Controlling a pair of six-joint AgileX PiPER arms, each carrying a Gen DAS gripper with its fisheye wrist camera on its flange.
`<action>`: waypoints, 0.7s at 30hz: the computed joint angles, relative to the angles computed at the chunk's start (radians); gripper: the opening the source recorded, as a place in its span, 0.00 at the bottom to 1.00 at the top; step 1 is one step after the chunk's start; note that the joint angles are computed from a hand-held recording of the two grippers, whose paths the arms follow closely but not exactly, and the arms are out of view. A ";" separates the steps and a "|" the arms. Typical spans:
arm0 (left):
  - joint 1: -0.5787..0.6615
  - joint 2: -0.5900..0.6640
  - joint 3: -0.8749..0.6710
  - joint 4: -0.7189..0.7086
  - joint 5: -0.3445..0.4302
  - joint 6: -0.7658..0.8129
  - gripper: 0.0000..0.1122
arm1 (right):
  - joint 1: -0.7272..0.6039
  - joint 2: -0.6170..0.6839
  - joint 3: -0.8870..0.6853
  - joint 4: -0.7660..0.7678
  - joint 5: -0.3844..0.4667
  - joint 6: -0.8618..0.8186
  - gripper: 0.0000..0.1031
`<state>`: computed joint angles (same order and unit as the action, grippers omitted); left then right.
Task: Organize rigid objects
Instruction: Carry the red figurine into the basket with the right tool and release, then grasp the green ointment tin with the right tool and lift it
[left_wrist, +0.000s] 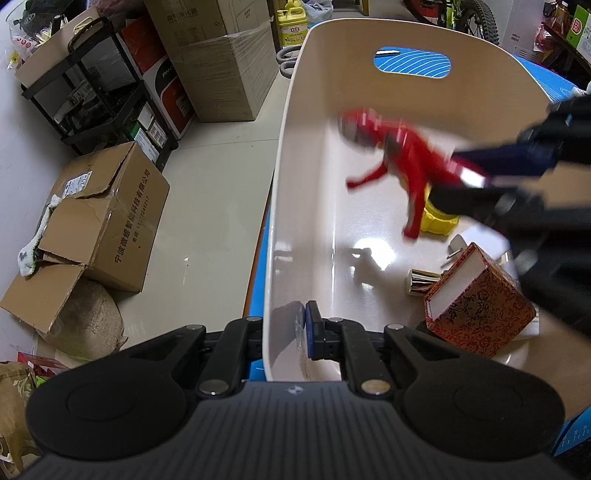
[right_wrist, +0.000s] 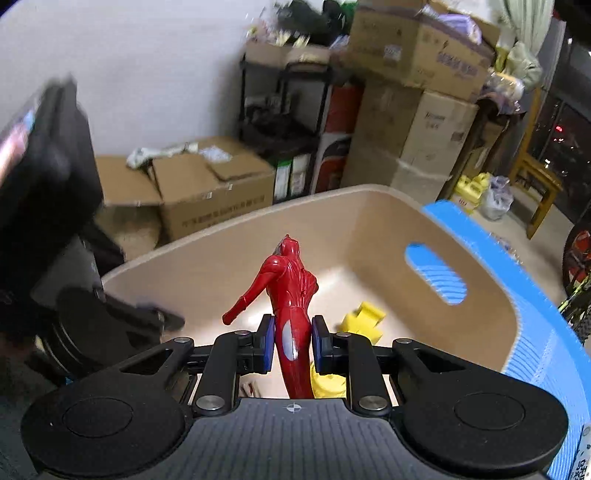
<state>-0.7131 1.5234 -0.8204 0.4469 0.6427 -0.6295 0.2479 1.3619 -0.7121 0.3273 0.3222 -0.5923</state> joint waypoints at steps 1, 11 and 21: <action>-0.001 0.000 0.000 0.001 0.000 -0.001 0.12 | 0.014 0.018 -0.004 -0.047 0.002 0.051 0.29; -0.001 0.000 0.000 0.001 0.001 0.000 0.12 | -0.022 -0.012 0.030 -0.015 0.005 0.095 0.58; -0.001 0.001 0.000 0.001 0.000 0.001 0.12 | -0.305 -0.200 0.132 0.366 0.003 -0.277 0.74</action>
